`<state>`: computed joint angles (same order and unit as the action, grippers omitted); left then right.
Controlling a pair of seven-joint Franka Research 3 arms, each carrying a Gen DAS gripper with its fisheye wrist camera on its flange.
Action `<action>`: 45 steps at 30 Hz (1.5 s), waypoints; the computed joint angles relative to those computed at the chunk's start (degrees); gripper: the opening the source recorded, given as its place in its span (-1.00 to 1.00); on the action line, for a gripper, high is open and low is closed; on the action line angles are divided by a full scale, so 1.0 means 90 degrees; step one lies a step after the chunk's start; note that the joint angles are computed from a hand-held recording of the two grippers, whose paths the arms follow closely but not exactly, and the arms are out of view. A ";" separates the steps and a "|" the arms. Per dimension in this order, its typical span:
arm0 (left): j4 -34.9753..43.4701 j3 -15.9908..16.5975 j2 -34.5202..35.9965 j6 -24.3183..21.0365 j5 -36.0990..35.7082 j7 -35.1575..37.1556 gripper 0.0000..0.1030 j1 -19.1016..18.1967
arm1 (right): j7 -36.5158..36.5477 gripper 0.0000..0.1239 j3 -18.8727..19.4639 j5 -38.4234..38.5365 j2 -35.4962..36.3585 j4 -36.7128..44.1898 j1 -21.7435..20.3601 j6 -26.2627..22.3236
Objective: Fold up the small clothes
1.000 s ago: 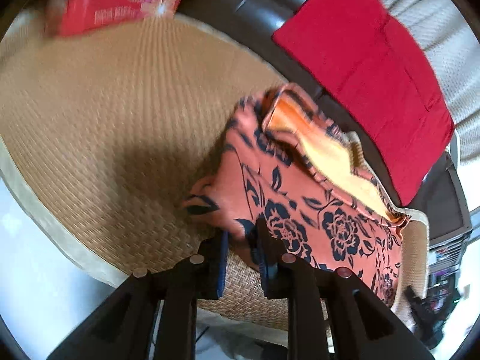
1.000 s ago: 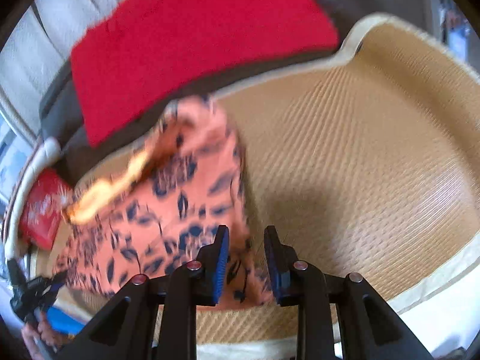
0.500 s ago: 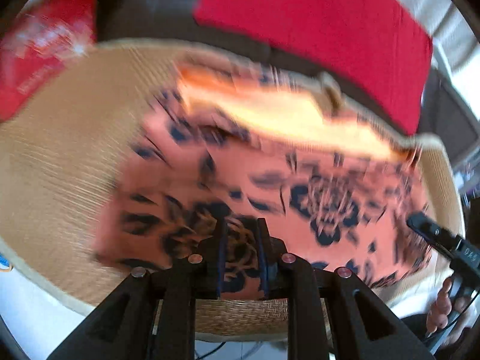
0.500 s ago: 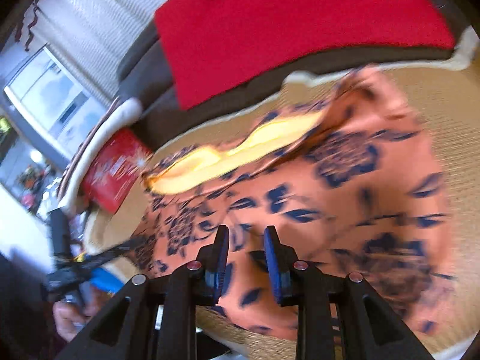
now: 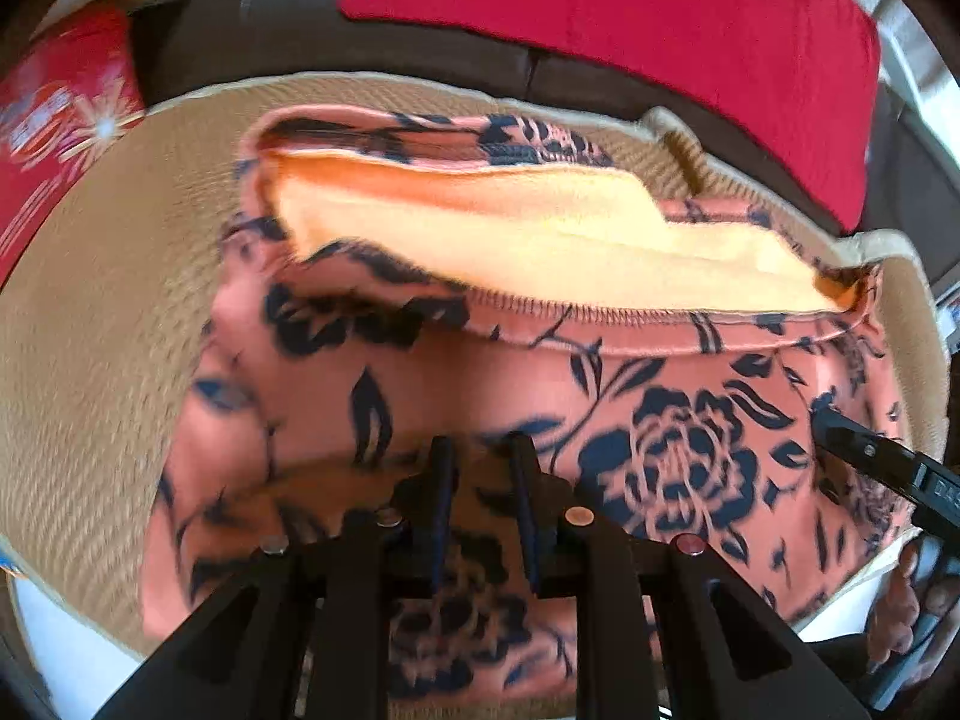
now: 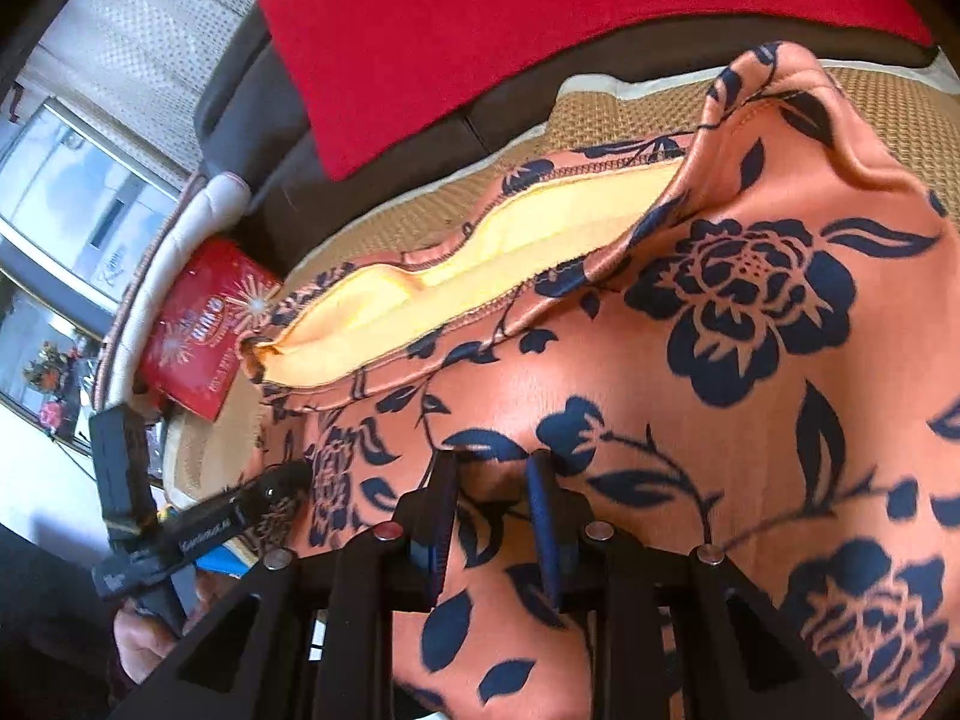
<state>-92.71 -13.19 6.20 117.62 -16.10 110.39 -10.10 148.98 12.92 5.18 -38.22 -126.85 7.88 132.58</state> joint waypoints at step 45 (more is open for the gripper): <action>-0.1544 0.0334 -0.1268 0.0896 -0.0366 0.0296 0.13 0.0066 | 0.0924 -0.54 0.0166 -0.0242 -0.0908 -0.0432 -0.0500 -0.0278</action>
<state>-106.61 -10.18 -5.21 125.69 -19.39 113.06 -9.51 157.29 14.41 3.00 -46.39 -130.74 3.39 130.07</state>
